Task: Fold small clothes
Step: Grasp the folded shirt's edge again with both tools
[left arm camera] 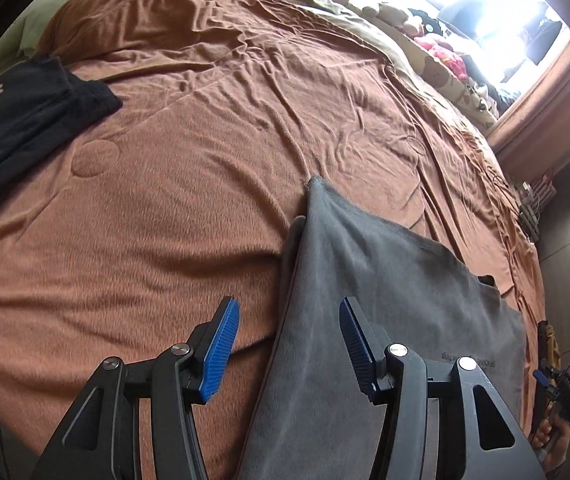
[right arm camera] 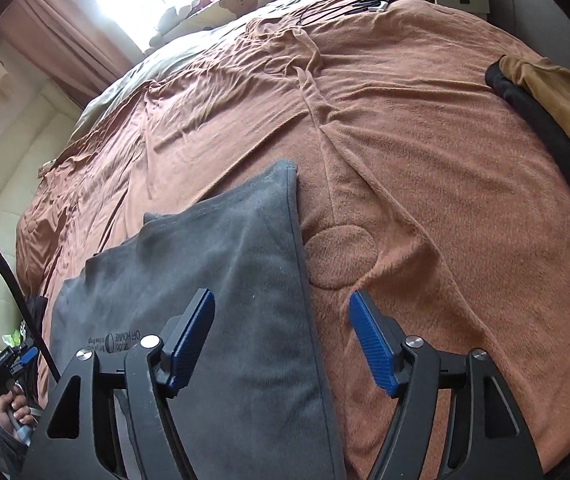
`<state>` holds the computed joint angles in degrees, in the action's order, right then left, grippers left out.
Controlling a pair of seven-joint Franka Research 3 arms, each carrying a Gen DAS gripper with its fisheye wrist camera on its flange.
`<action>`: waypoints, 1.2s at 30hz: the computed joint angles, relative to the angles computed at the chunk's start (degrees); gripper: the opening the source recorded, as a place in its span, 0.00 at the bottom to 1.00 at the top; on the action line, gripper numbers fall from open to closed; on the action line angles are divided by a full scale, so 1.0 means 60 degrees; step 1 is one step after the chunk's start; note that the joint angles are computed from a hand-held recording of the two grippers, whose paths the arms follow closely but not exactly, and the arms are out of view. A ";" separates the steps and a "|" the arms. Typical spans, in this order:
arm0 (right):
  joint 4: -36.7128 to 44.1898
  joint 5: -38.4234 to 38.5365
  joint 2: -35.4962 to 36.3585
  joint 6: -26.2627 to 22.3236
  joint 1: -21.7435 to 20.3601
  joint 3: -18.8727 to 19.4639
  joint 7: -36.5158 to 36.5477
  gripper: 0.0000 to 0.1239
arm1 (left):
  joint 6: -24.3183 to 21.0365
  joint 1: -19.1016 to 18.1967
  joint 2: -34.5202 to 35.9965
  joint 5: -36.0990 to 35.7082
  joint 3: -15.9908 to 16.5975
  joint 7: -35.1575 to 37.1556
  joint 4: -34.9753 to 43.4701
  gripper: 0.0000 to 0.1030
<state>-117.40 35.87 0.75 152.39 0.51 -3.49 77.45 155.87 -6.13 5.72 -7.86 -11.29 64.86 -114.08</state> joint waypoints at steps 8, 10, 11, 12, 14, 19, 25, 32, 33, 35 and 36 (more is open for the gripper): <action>0.2117 -0.0226 0.1728 -0.0791 -0.0227 0.0124 0.0083 0.58 | -0.1148 0.0109 0.1668 0.0496 -0.0086 0.0243 0.2250 0.53; 0.2612 -0.0342 0.2113 -0.0988 -0.0298 0.0159 0.0184 0.58 | -0.1431 0.0137 0.2048 0.0565 -0.0136 0.0328 0.2754 0.53; 0.2865 -0.0442 0.2309 -0.1097 -0.0323 0.0168 0.0280 0.58 | -0.1568 0.0128 0.2228 0.0650 -0.0140 0.0347 0.3004 0.53; 0.3125 -0.0473 0.2509 -0.1222 -0.0376 0.0195 0.0314 0.58 | -0.1700 0.0124 0.2405 0.0721 -0.0151 0.0383 0.3257 0.53; 0.3514 -0.0559 0.2790 -0.1382 -0.0442 0.0251 0.0367 0.54 | -0.1928 0.0143 0.2763 0.0770 -0.0203 0.0504 0.3764 0.53; 0.4621 -0.1083 0.3565 -0.1935 -0.0489 0.0265 0.0698 0.44 | -0.2554 0.0025 0.3662 0.1057 -0.0155 0.0598 0.5028 0.53; 0.5888 -0.1648 0.4482 -0.2526 -0.0514 0.0291 0.1181 0.35 | -0.3204 -0.0107 0.4686 0.1393 -0.0115 0.0649 0.6470 0.53; 0.6231 -0.1793 0.4753 -0.2673 -0.0598 0.0442 0.1199 0.06 | -0.3798 -0.0131 0.5510 0.1472 -0.0062 0.0541 0.7586 0.39; 0.6195 -0.1802 0.4731 -0.2592 -0.0591 0.0455 0.1152 0.04 | -0.3930 -0.0095 0.5634 0.1393 -0.0098 0.0533 0.7776 0.31; 0.6101 -0.1901 0.4640 -0.2449 -0.0532 0.0442 0.1089 0.03 | -0.4011 0.0012 0.5792 0.1183 -0.0252 0.0728 0.7995 0.18; 0.6034 -0.1977 0.4582 -0.2345 -0.0483 0.0424 0.1065 0.03 | -0.4002 -0.0005 0.5823 0.1170 -0.0267 0.0801 0.8061 0.08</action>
<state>-81.20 24.01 28.24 138.32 -2.39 -0.94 83.84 131.86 -6.16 40.66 -0.84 -12.89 69.66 -65.72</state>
